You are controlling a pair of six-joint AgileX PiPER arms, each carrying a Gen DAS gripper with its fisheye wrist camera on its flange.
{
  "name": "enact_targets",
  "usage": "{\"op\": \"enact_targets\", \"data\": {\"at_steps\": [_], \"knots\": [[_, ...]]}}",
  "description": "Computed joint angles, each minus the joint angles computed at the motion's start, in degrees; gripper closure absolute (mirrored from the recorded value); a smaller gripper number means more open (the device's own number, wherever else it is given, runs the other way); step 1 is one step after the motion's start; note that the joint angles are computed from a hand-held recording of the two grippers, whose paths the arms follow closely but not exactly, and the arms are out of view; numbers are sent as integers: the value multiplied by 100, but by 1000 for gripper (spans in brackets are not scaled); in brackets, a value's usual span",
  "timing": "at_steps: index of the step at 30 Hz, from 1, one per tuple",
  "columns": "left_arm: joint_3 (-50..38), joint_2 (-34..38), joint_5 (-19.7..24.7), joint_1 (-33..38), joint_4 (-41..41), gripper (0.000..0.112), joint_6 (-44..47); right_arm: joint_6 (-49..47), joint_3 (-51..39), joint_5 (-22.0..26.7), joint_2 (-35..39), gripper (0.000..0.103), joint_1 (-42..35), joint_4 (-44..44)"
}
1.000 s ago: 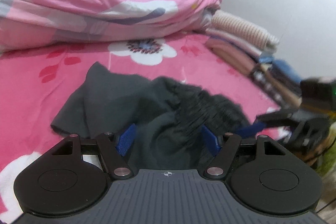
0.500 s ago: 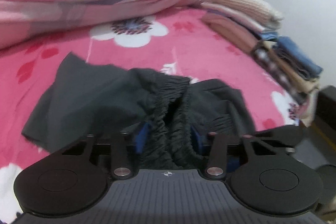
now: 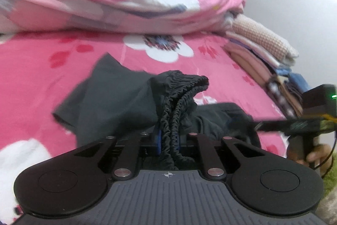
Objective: Fold clothes
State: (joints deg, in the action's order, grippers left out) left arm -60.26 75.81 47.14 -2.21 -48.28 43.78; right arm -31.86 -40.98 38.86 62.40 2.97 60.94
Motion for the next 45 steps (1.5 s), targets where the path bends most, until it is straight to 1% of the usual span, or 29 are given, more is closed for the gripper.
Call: {"op": "enact_targets", "data": {"at_steps": [2, 4, 6, 7, 9, 11, 14, 16, 17, 18, 19, 21, 23, 25, 26, 29, 31, 32, 33, 34, 35, 36, 38, 39, 40, 42, 43, 44, 45], "knots": [[62, -133, -245, 45, 77, 103, 26, 181, -191, 131, 404, 55, 281, -119], [16, -156, -441, 103, 79, 103, 118, 242, -310, 268, 602, 59, 474, -176], [-99, -112, -577, 169, 8, 104, 235, 240, -333, 372, 582, 72, 562, -157], [-218, -61, -642, 211, -63, 104, 321, 152, -307, 478, 529, 75, 500, -7], [-488, 61, -759, 286, -244, 104, 533, -202, -212, 848, 412, 86, 199, 532], [-784, 214, -836, 388, -507, 104, 762, -434, -204, 1091, 417, 88, 130, 1086], [-1320, 721, -822, 541, -706, 104, 790, -761, -282, 1087, 608, 88, 387, 1674], [-1736, 1179, -652, 649, -447, 99, 370, -998, -348, 901, 899, 88, 708, 1998], [-1935, 1402, -544, 702, -195, 95, 14, -1107, -371, 750, 1081, 88, 897, 2161], [-2024, 1512, -486, 748, 121, 87, -435, -1154, -414, 608, 1256, 88, 1047, 2258], [-2038, 1566, -422, 831, 261, 83, -687, -1198, -461, 466, 1437, 88, 1193, 2349], [-1770, 1428, -334, 1140, -90, 74, -538, -1293, -491, 266, 1732, 88, 1393, 2511], [-1385, 1111, -298, 1455, -441, 67, -242, -1493, -494, 347, 1949, 88, 1435, 2801], [-1069, 708, -193, 1793, -622, 63, -43, -1671, -496, 464, 2032, 88, 1425, 2963], [-1001, 560, 28, 1977, -677, 61, 47, -1730, -502, 495, 2024, 88, 1412, 2975], [-1145, 383, 1097, 2471, -629, 61, 86, -1779, -546, 377, 1793, 87, 1363, 2752], [-1284, 255, 1565, 2601, -311, 61, -123, -1847, -603, -66, 1432, 86, 1513, 2356], [-1417, 154, 1638, 2602, -21, 62, -319, -1800, -643, -377, 1211, 85, 1668, 1988], [-1672, 95, 1685, 2597, 308, 63, -479, -1570, -709, -701, 1006, 80, 1876, 1415], [-2057, 15, 1782, 2664, 654, 63, -556, -1357, -762, -1010, 832, 76, 2098, 842], [-2482, -48, 1856, 2762, 915, 63, -594, -1176, -794, -1315, 700, 67, 2346, 269], [-2957, -72, 1936, 2859, 1175, 63, -625, -980, -812, -1578, 585, 60, 2578, -304], [-4091, 3, 2097, 3002, 1787, 62, -722, -410, -800, -1957, 408, 55, 3013, -1406], [-4463, 14, 1998, 2987, 2165, 62, -727, -330, -814, -2047, 394, 53, 3146, -1706], [-4607, -32, 1736, 2846, 2711, 62, -804, -333, -817, -2122, 398, 52, 3255, -1903], [-4766, -114, 1215, 2618, 3701, 60, -912, 40, -861, -2348, 495, 42, 3529, -2634], [-4696, -132, 1137, 2614, 3889, 60, -944, 441, -869, -2457, 529, 39, 3683, -3207], [-4580, -140, 1203, 2676, 3847, 60, -973, 839, -815, -2553, 534, 36, 3827, -3780], [-4315, -166, 1363, 2799, 3577, 60, -968, 1238, -792, -2600, 571, 35, 3953, -4352]]}}
